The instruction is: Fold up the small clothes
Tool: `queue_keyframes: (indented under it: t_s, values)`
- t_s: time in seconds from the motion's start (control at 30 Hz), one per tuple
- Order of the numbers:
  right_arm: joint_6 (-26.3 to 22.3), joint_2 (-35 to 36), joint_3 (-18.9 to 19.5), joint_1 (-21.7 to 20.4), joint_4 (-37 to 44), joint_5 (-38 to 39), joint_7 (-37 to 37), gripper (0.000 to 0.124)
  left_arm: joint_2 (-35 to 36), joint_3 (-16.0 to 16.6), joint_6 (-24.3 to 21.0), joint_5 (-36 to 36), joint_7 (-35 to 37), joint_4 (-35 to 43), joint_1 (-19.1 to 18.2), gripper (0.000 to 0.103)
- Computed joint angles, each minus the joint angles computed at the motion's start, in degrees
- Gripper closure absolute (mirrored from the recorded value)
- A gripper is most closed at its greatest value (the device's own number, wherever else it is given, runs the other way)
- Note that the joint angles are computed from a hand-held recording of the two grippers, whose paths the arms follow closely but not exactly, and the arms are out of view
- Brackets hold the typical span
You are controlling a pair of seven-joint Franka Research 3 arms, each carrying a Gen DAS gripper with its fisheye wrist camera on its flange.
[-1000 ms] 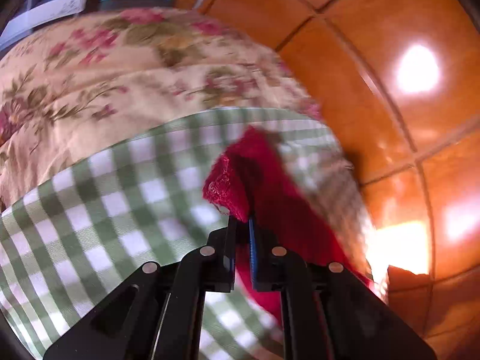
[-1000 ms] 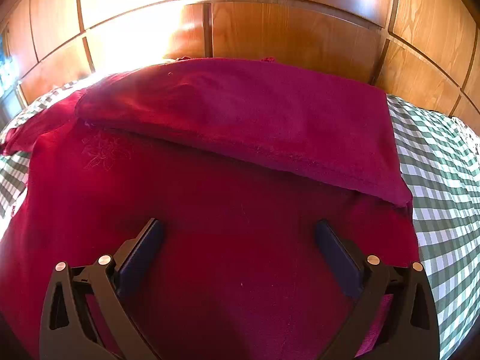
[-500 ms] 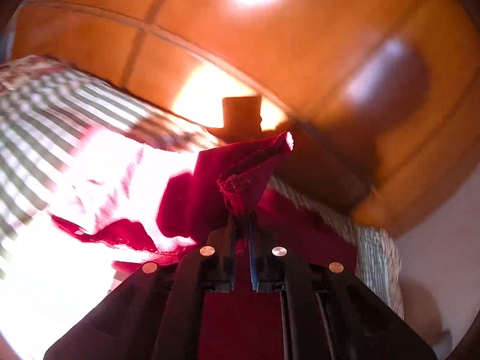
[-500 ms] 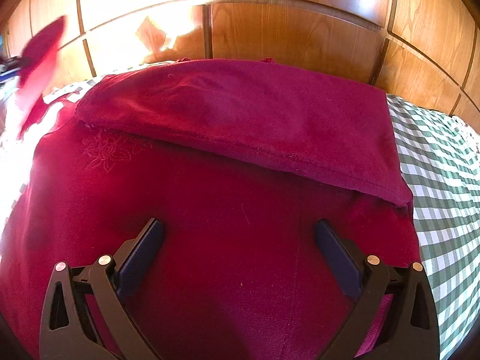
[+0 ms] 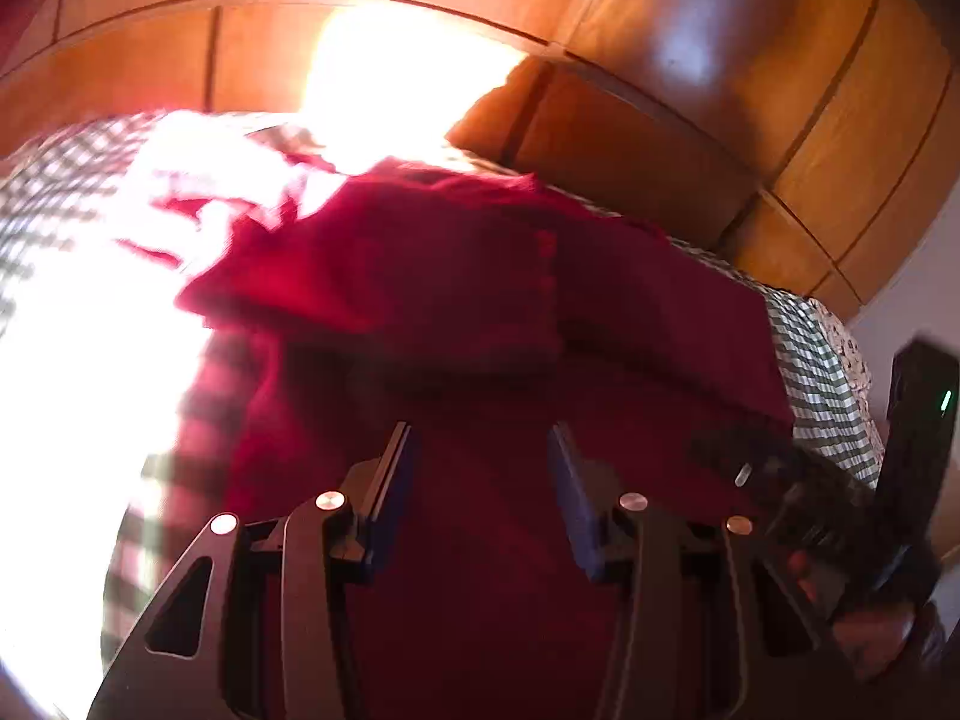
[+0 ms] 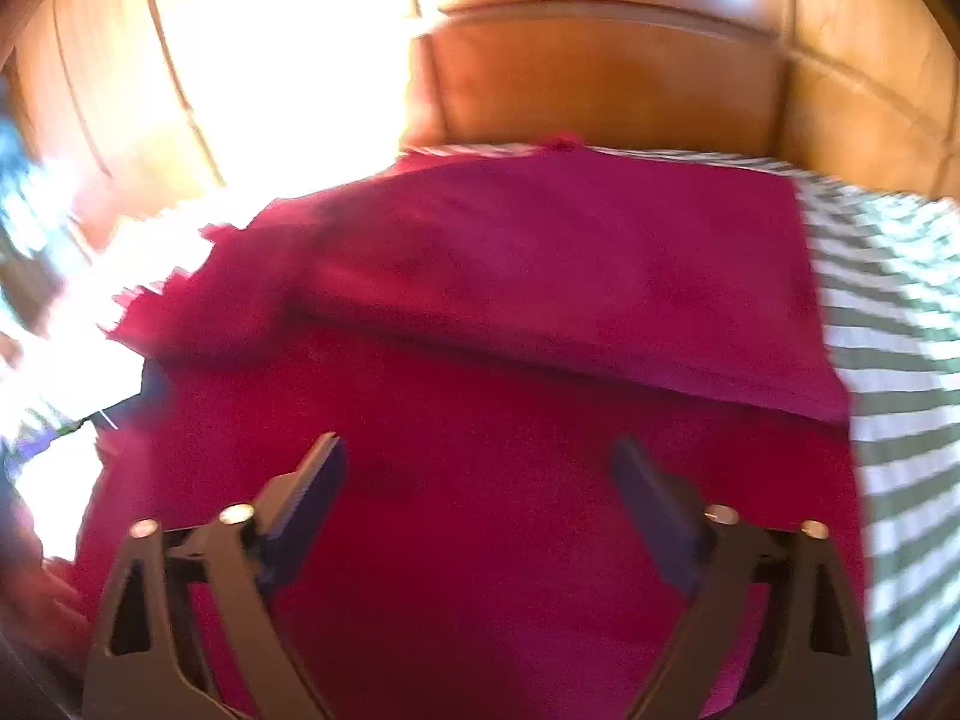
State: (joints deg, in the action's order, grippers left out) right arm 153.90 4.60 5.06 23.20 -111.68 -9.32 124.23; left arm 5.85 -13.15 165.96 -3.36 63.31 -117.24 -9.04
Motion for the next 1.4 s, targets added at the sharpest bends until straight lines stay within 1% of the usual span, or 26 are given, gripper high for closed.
queue_keyframes:
  t_s: [0.03, 0.07, 0.1, 0.13, 0.17, 0.2, 0.27, 0.3, 0.37, 0.4, 0.43, 0.5, 0.57, 0.6, 0.67, 0.73, 0.77, 0.87, 1.03, 1.1, 1.17, 1.2, 1.23, 1.33, 1.37, 1.4]
  values:
    - [0.3, 1.8, 1.0, -0.3, 2.4, 4.9, -4.2, 0.051, -0.7, 0.3, 0.2, 0.6, -1.2, -1.1, -0.1, 0.058]
    - [-0.4, 3.8, 1.8, -0.6, 5.2, 9.4, -7.8, 0.058, -0.9, 0.7, 0.7, 2.0, -2.7, -2.0, -0.4, 0.058]
    - [-1.6, 5.7, 2.3, -0.8, 7.6, 13.1, -10.5, 0.061, -1.1, 1.1, 0.7, 3.3, -4.0, -2.6, -0.5, 0.058]
    - [-3.4, 8.7, 3.1, -1.1, 11.5, 17.5, -13.2, 0.068, -1.2, 1.0, 0.8, 3.4, -4.5, -3.1, -0.5, 0.058]
    - [-5.0, 11.3, 3.2, -1.0, 14.7, 19.7, -14.1, 0.071, -1.2, 0.7, 1.0, 1.9, -3.6, -3.6, -0.1, 0.058]
    - [-7.0, 14.1, 2.9, -0.6, 18.3, 21.1, -13.9, 0.072, -1.1, 0.7, 1.4, 1.6, -3.6, -3.9, 0.0, 0.059]
    - [-8.4, 17.5, 2.3, 0.3, 22.3, 22.8, -12.8, 0.079, -0.5, 0.7, 2.1, 1.8, -3.4, -3.8, 0.1, 0.06]
    - [-8.8, 18.8, 1.6, 1.2, 23.9, 22.2, -11.7, 0.081, -0.2, 0.6, 2.2, 1.6, -2.9, -3.7, 0.3, 0.06]
    - [-11.8, 21.5, 0.6, 2.5, 28.8, 20.6, -10.6, 0.105, 0.6, 0.7, 3.5, 2.8, -3.2, -3.9, 0.2, 0.06]
    - [-13.2, 22.1, 0.0, 3.2, 30.3, 19.4, -10.3, 0.111, 1.0, 0.9, 3.7, 3.6, -3.6, -3.6, 0.2, 0.059]
    - [-13.4, 22.0, -0.9, 4.4, 31.3, 16.9, -10.3, 0.119, 1.3, 0.8, 3.8, 4.0, -3.9, -3.3, 0.2, 0.059]
    - [-11.1, 20.4, -2.0, 5.7, 31.1, 13.4, -10.6, 0.119, 1.7, 0.4, 4.1, 3.6, -3.5, -2.9, 0.7, 0.059]
    - [-7.1, 17.1, -3.5, 6.8, 29.2, 9.2, -9.8, 0.119, 1.8, -0.4, 4.8, 2.0, -2.1, -3.1, 1.5, 0.059]
    - [-5.7, 15.8, -4.2, 7.2, 28.1, 7.2, -8.9, 0.119, 1.2, -0.9, 5.6, 1.0, -1.2, -4.5, 2.0, 0.059]
    - [-3.4, 12.6, -6.2, 7.5, 25.9, 2.2, -5.8, 0.119, 0.8, -0.8, 6.1, 0.9, -1.0, -5.4, 1.9, 0.059]
    - [-2.1, 9.6, -7.6, 7.3, 22.8, -2.9, -1.9, 0.119, 0.5, -0.5, 6.6, 1.4, -1.3, -6.1, 1.7, 0.059]
    - [-2.0, 8.0, -8.4, 7.2, 21.0, -6.1, 0.9, 0.119, 0.4, -0.5, 6.6, 1.4, -1.3, -6.2, 1.7, 0.059]
    - [-3.5, 5.0, -9.0, 5.1, 16.8, -10.3, 6.5, 0.119, 0.1, -0.4, 6.6, 1.5, -1.4, -6.5, 1.6, 0.059]
    - [-7.2, 1.7, -8.2, 1.0, 9.5, -13.6, 13.9, 0.119, -0.1, 0.2, 4.9, 2.7, -2.9, -6.0, 1.0, 0.059]
    - [-8.1, 0.4, -7.5, -1.0, 6.1, -13.5, 15.1, 0.119, -0.6, -0.3, 3.4, 0.1, -2.0, -5.8, 1.6, 0.059]
    - [-9.3, 0.5, -6.4, -2.5, 4.6, -13.5, 16.5, 0.119, -1.3, -1.0, 1.9, -5.3, 0.5, -5.5, 2.4, 0.061]
    - [-9.4, 1.0, -5.7, -3.1, 4.4, -13.4, 17.2, 0.119, -1.5, -1.1, 1.2, -7.8, 1.6, -5.4, 2.6, 0.063]
    - [-9.1, 1.1, -5.4, -3.8, 3.5, -12.8, 17.4, 0.119, -1.9, -0.9, 0.2, -9.4, 2.1, -5.1, 2.6, 0.064]
    - [-6.6, 1.0, -4.8, -4.8, 1.7, -13.4, 18.9, 0.119, -2.9, 0.4, -0.1, -9.3, 2.2, -4.4, 2.2, 0.064]
    - [-6.5, 0.9, -4.6, -5.0, 1.8, -13.4, 18.9, 0.119, -3.0, 0.8, 0.3, -8.8, 2.1, -4.0, 2.2, 0.063]
    - [-6.3, 0.8, -4.4, -5.2, 1.6, -13.1, 18.9, 0.119, -3.0, 1.2, 0.6, -8.7, 2.0, -3.5, 2.3, 0.057]
